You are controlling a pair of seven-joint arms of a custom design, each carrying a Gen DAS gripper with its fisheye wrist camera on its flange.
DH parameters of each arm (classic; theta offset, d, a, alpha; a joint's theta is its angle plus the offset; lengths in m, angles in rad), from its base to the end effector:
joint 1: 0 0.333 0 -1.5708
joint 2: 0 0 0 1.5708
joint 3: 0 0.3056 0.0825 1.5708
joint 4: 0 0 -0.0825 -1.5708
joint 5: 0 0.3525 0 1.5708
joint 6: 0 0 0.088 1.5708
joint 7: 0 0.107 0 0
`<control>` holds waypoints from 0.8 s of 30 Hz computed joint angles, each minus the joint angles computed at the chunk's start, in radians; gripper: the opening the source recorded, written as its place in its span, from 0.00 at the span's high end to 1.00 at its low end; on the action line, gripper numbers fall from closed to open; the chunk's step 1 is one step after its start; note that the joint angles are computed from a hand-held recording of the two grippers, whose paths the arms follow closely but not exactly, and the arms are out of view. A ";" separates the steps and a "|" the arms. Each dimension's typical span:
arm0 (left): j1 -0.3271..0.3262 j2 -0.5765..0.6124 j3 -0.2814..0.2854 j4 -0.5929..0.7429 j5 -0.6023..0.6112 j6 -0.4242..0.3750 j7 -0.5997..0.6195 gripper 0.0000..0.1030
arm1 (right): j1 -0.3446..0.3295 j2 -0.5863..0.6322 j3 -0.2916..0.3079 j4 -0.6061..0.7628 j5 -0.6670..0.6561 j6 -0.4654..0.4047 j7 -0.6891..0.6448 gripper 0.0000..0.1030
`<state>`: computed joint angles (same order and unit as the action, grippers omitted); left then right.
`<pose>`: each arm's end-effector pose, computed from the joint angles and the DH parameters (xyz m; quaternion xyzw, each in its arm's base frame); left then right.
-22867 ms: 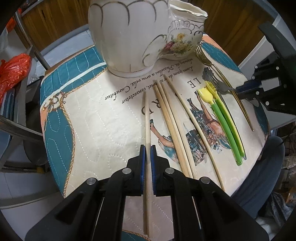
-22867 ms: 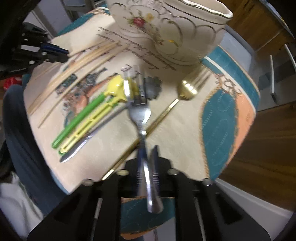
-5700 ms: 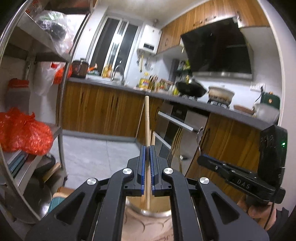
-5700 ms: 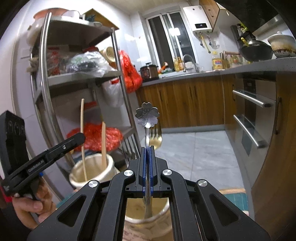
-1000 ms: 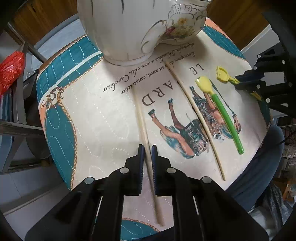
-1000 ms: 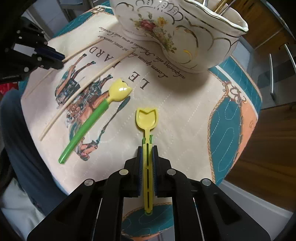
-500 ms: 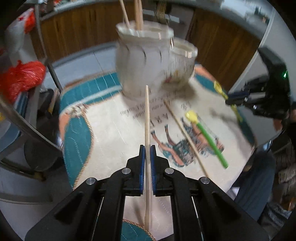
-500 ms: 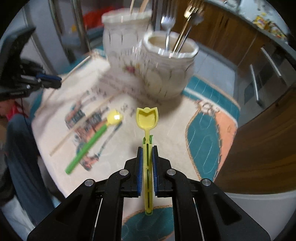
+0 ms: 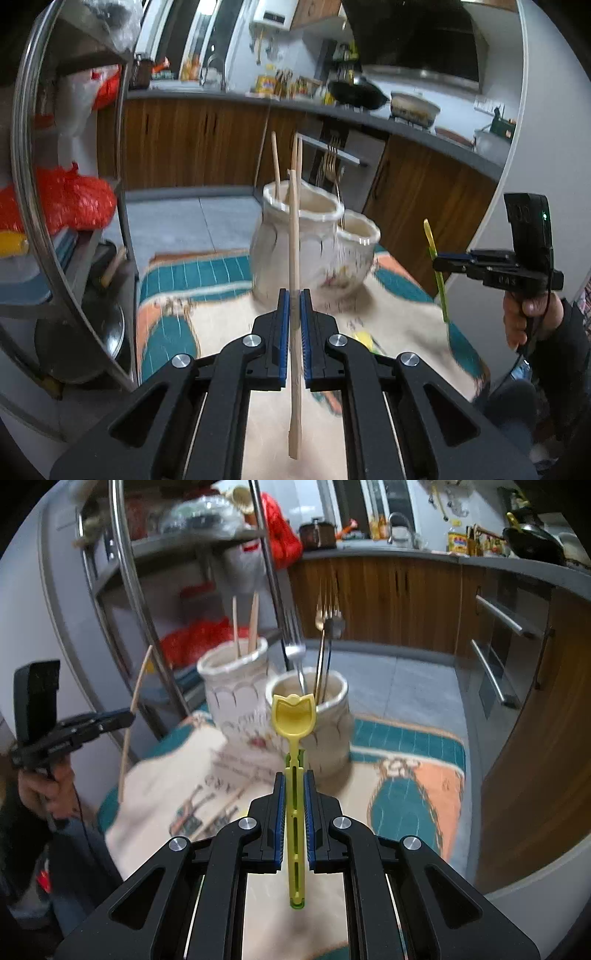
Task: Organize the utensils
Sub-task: 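Lift the chopstick over the tall holder while the right tool carries the yellow spoon over the short holder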
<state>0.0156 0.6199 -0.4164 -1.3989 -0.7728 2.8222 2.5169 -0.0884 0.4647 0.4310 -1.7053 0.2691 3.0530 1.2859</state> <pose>0.7070 -0.1743 0.4502 -0.4361 0.7529 -0.4715 0.1437 0.6634 0.1598 0.4556 -0.6999 0.5515 -0.1905 0.4121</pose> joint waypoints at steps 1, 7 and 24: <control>0.004 0.002 -0.009 0.004 -0.005 0.009 0.016 0.95 | -0.015 0.004 0.022 -0.005 0.014 0.026 -0.011 0.90; 0.020 0.056 -0.094 0.084 -0.067 0.072 0.135 0.95 | -0.085 0.066 0.115 0.032 -0.014 0.134 0.002 0.90; -0.070 0.367 -0.243 0.593 -0.184 0.113 0.317 0.95 | -0.221 0.429 0.406 0.323 -0.326 0.315 0.098 0.90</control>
